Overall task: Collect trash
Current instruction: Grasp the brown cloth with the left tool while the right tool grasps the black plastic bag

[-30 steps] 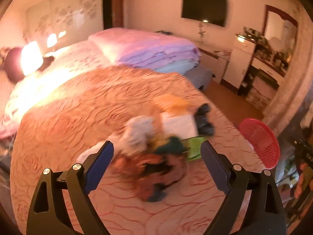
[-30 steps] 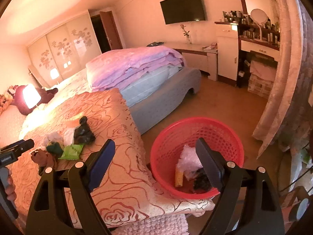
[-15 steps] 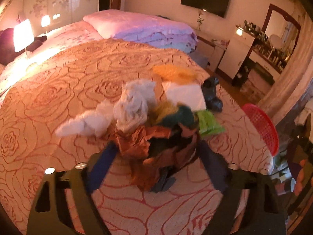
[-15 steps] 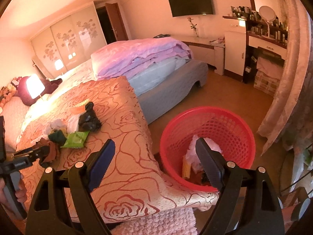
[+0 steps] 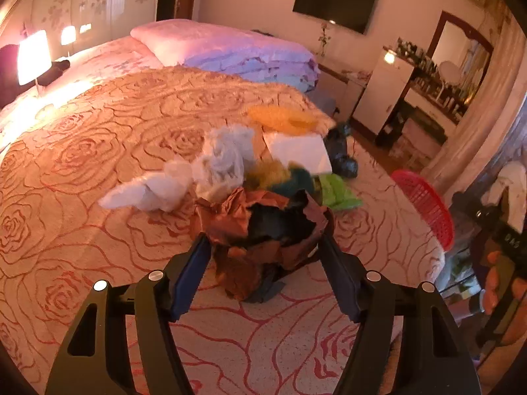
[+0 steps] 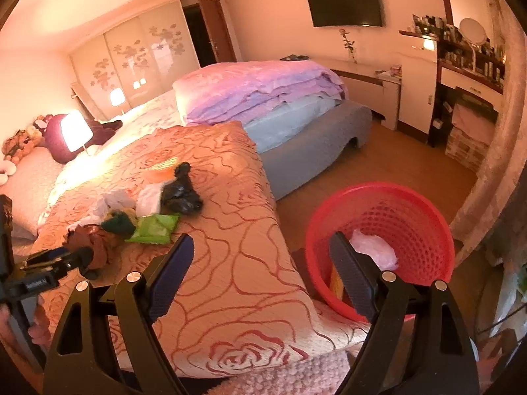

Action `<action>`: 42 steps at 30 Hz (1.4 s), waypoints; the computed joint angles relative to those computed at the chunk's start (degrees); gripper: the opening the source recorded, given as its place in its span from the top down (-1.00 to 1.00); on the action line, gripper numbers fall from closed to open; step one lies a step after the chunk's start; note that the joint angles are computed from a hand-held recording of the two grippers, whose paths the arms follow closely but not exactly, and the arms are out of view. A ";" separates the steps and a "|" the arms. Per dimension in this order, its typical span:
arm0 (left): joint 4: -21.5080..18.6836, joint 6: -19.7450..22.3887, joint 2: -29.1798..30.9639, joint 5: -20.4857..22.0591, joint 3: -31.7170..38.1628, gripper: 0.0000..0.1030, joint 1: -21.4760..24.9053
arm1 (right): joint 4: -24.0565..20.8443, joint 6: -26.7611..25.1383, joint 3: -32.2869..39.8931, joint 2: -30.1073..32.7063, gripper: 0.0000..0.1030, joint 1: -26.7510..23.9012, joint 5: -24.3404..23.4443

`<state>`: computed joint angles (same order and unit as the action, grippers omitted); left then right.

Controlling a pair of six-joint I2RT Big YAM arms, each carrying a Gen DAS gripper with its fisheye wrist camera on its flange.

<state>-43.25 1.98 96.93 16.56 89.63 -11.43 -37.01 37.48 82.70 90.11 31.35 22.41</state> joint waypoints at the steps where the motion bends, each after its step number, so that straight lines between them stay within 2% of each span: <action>1: 0.21 -0.43 -0.08 0.34 0.23 -0.41 0.32 | 0.07 -0.03 0.29 0.19 -0.59 -0.07 -0.37; 6: -0.28 -1.92 0.87 2.10 2.13 -0.47 1.12 | -0.15 -0.40 2.05 1.56 -0.59 -0.04 -1.53; 11: 0.27 -0.82 1.23 2.39 1.47 -0.44 0.38 | -0.33 -1.88 4.11 2.90 -0.59 0.46 -1.83; 12: 0.52 -0.62 1.18 2.60 1.18 -0.27 0.44 | -0.35 -2.25 4.58 3.22 -0.58 0.54 -1.92; 13: 0.41 -0.52 1.30 2.99 1.12 0.00 0.54 | -0.34 -2.54 4.86 3.43 -0.59 0.59 -2.01; 14: 0.12 -0.67 1.49 3.51 1.24 0.12 0.70 | -0.49 -3.01 5.72 4.04 -0.59 0.63 -2.34; 19: 2.18 -1.23 0.13 5.01 -0.21 0.32 1.56 | -1.07 -4.12 9.09 6.68 -0.59 0.55 -4.66; 29: 6.83 -2.08 -4.66 6.78 -4.04 0.37 3.13 | -4.22 -6.49 18.34 14.03 -0.58 -0.36 -9.09; 36: 9.47 -1.76 -6.85 6.35 -5.29 0.37 3.52 | -8.29 -7.44 26.99 20.90 -0.58 -1.26 -10.21; 42: 9.72 -1.69 -6.56 6.17 -5.09 0.37 3.79 | -11.97 -8.87 32.41 25.29 -0.31 -2.09 -10.33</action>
<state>-33.52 0.29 90.38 22.73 84.54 -7.64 -48.98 28.61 115.11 115.41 29.27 12.08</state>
